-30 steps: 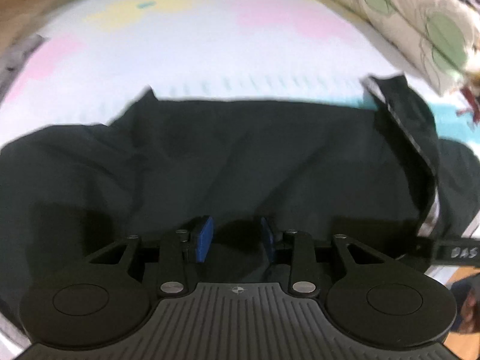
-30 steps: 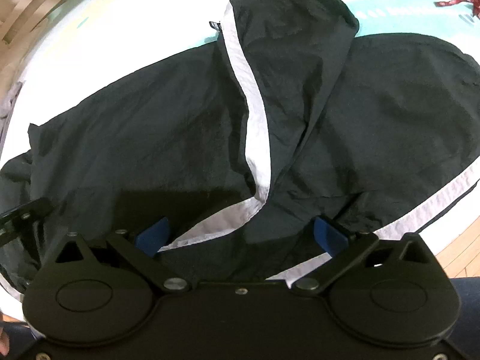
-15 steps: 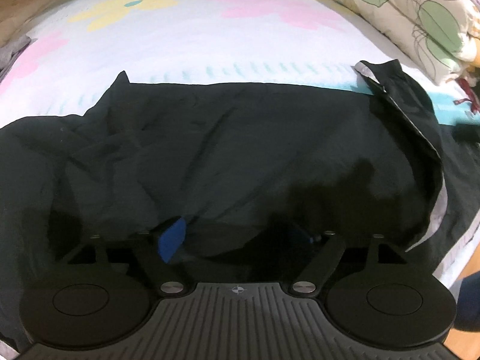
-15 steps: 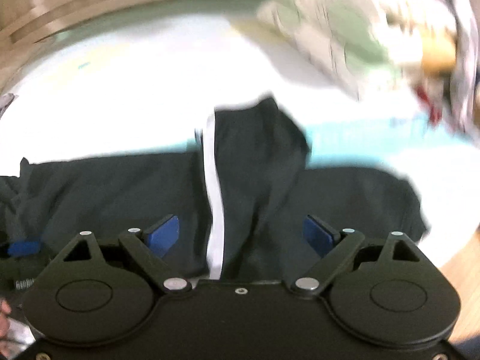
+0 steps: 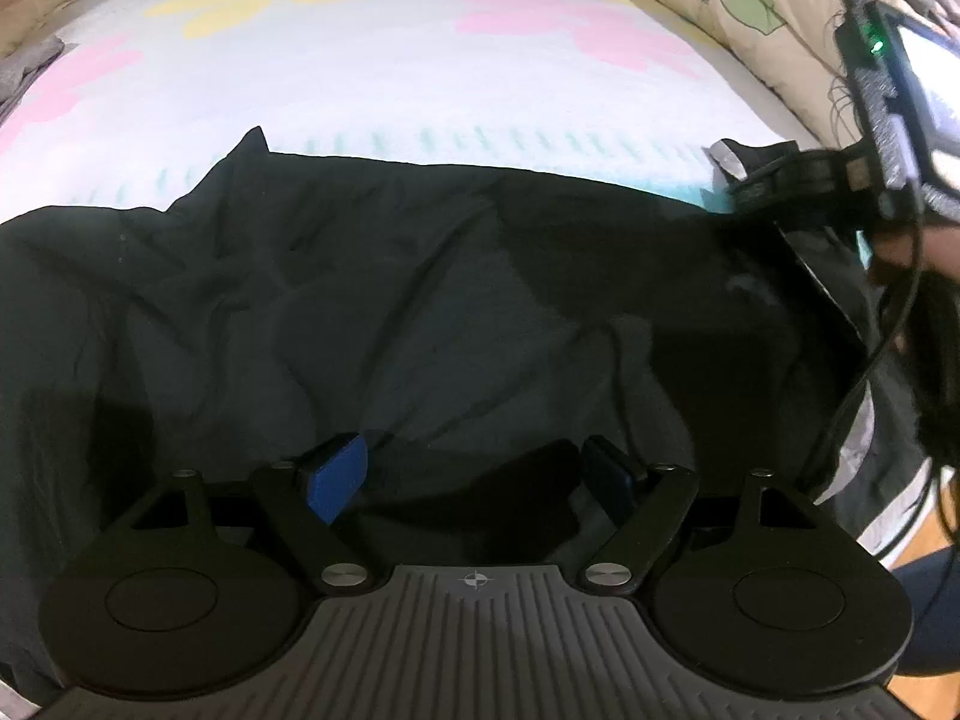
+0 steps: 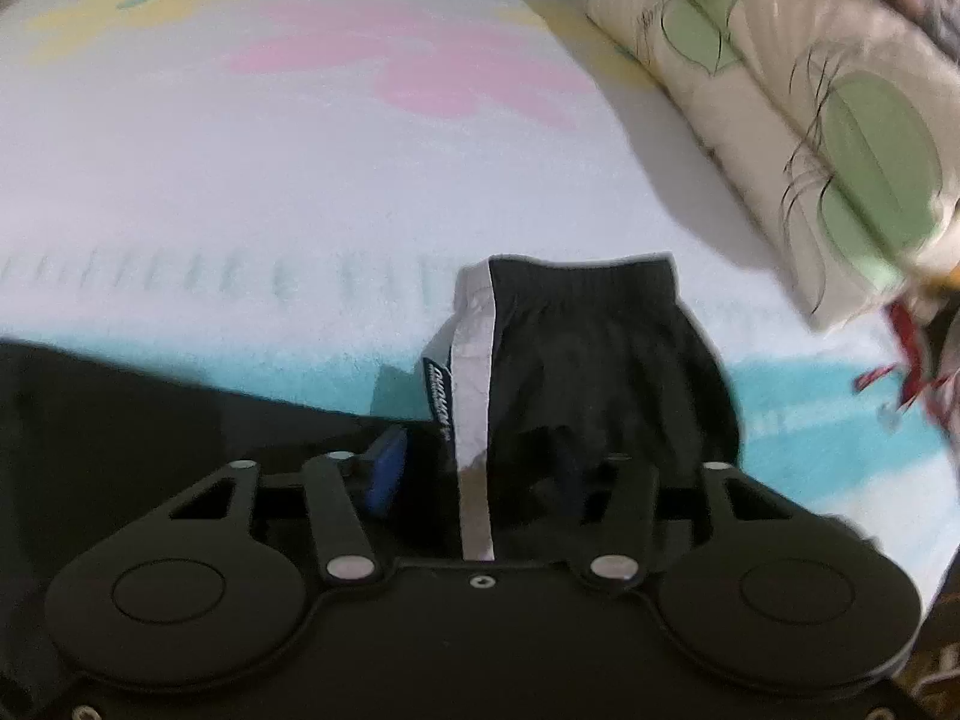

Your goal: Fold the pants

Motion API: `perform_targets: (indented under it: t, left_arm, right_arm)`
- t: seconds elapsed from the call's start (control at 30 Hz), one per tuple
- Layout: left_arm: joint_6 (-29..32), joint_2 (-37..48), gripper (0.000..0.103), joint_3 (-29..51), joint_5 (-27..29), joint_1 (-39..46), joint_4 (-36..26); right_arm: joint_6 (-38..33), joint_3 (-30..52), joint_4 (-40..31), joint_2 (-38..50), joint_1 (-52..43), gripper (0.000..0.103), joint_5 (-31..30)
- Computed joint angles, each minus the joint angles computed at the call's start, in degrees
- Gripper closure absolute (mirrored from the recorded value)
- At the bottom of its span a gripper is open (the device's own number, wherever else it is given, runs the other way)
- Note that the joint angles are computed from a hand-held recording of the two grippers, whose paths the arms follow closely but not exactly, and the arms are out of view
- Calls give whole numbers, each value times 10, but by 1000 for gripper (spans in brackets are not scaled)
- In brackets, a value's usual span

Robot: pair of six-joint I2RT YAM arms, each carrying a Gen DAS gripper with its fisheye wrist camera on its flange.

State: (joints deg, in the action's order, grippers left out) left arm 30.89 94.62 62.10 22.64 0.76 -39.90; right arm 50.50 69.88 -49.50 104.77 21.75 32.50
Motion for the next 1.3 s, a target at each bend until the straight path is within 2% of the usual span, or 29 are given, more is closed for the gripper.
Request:
perform_targets:
  t: [0.03, 0.07, 0.13, 0.23, 0.37, 0.47, 0.53, 0.57, 0.67, 0.8, 1.0, 1.07, 1.1, 1.17, 1.23, 1.3]
  left_arm:
    - [1, -1, 25, 0, 0, 0, -1]
    - [3, -1, 26, 1, 0, 0, -3]
    - [7, -4, 26, 3, -1, 1, -10]
    - [19, -10, 26, 6, 14, 4, -30]
    - [65, -36, 26, -6, 49, 14, -54]
    - [140, -85, 26, -33, 80, 22, -76]
    - [213, -128, 26, -60, 106, 28, -91]
    - [245, -147, 26, -73, 115, 30, -97]
    - [316, -204, 26, -119, 132, 31, -95]
    - [368, -241, 26, -164, 134, 22, -68]
    - [348, -261, 27, -222, 96, 2, 32]
    - [334, -246, 34, -213, 97, 3, 39]
    - [331, -236, 42, -205, 99, 7, 36]
    - [315, -214, 59, -194, 99, 3, 36]
    - [305, -179, 90, -170, 96, 0, 23]
    - [287, -153, 99, -145, 100, -4, 1]
  right_arm:
    - [7, -7, 3, -10, -1, 84, 1]
    - [6, -1, -16, -16, -5, 98, -5]
    - [7, -13, -31, -49, -11, 96, -14]
    - [46, -71, -50, -158, -13, 96, -8]
    - [125, -148, -128, -326, -25, 95, -19]
    - [200, -207, -187, -440, -30, 95, -37]
    - [232, -250, -206, -494, -46, 95, -57]
    - [239, -263, -219, -501, -69, 95, -78]
    - [230, -318, -193, -563, -129, 95, -146]
    - [240, -322, -193, -569, -115, 95, -144]
    - [244, -321, -195, -607, -124, 94, -149]
    - [232, -328, -186, -616, -141, 94, -160]
    - [234, -329, -184, -618, -142, 94, -163]
    - [240, -330, -182, -619, -140, 94, -165]
    - [243, -330, -178, -617, -137, 93, -167]
    - [239, -331, -171, -615, -138, 93, -168]
